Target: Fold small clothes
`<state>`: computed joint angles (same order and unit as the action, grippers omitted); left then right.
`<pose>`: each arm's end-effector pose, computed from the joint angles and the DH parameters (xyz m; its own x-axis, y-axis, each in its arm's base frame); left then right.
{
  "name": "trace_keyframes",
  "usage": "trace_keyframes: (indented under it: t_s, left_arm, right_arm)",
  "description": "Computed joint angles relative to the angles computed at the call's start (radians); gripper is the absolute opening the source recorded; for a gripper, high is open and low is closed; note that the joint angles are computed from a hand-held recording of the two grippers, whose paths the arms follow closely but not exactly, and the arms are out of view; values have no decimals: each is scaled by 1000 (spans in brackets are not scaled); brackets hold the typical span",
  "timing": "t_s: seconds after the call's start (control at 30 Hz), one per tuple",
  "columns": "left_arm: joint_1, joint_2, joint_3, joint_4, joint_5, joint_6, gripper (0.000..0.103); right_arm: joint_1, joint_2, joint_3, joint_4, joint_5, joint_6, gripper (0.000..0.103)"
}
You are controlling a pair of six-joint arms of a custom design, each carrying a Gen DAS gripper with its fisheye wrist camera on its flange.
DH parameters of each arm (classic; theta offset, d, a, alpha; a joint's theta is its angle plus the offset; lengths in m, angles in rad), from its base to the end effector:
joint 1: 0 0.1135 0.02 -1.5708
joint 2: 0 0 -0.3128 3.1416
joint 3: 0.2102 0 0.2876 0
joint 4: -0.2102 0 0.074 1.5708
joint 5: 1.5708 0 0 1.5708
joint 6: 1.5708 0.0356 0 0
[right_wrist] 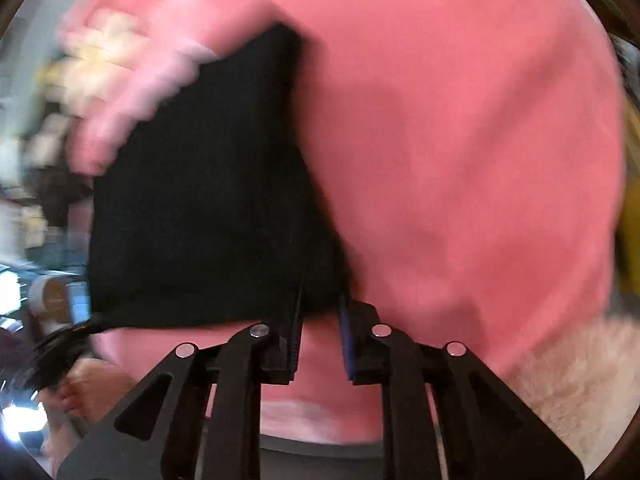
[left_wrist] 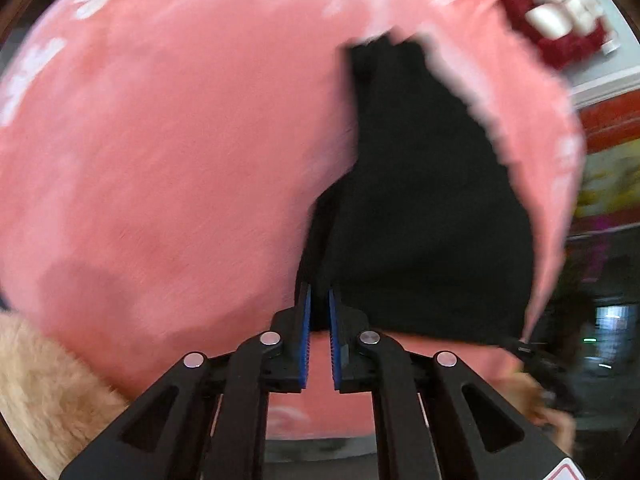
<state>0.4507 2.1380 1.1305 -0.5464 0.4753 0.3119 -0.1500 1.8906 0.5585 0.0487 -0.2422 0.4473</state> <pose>0.3588 0.1556 0.0659 -0.9733 -0.1679 -0.1565 -0.0858 0.8986 -0.4303 0.2721 -0.0325 0.0472 -0.8212 0.5488 -0.1561 0.4803 0.8126 0.3300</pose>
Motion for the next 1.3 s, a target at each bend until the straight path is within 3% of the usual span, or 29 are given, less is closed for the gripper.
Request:
trace_keyframes:
  t_s: [0.1,0.17,0.2,0.3,0.4,0.5,0.53,0.57,0.77,0.87,1.03,1.17,1.3]
  left_arm:
    - [13,-81,-68,76,40,-48,13]
    - [12,-145,-93,114,74,-68,26]
    - [1,-171,-97,134,92,-80,28]
    - [-84,-205,-61,173,129,-133,32]
    - [-203,-174,-9,255,102,-196,46]
    - [-305,-63,77,292,-5,-211,47]
    - [-338,0,137,274,-82,-221,47]
    - [-360,50,188,246,-126,-226,47]
    - [-398,100,260,216,-224,-194,51]
    - [-406,121,269,227,-240,-192,53]
    - [-421,104,254,225,-269,-157,57]
    - [-423,99,235,246,-278,-144,58]
    - [-429,90,229,243,-296,-138,58]
  right_arm:
    - [33,-207,-87,63,119,25,17]
    - [72,-304,-84,53,146,-17,17]
    - [87,-316,-71,47,148,-29,17]
    - [149,-251,25,54,157,-58,17]
    - [177,-108,132,93,155,-85,16]
    - [195,61,277,64,223,-132,16]
    - [196,142,347,35,253,-140,16]
    - [183,206,402,-4,255,-165,11]
    - [184,124,425,20,275,-185,16]
    - [176,279,568,-107,322,-237,20]
    - [157,170,465,-14,295,-157,21]
    - [141,264,524,-74,286,-183,21]
    - [147,183,481,-49,270,-135,25]
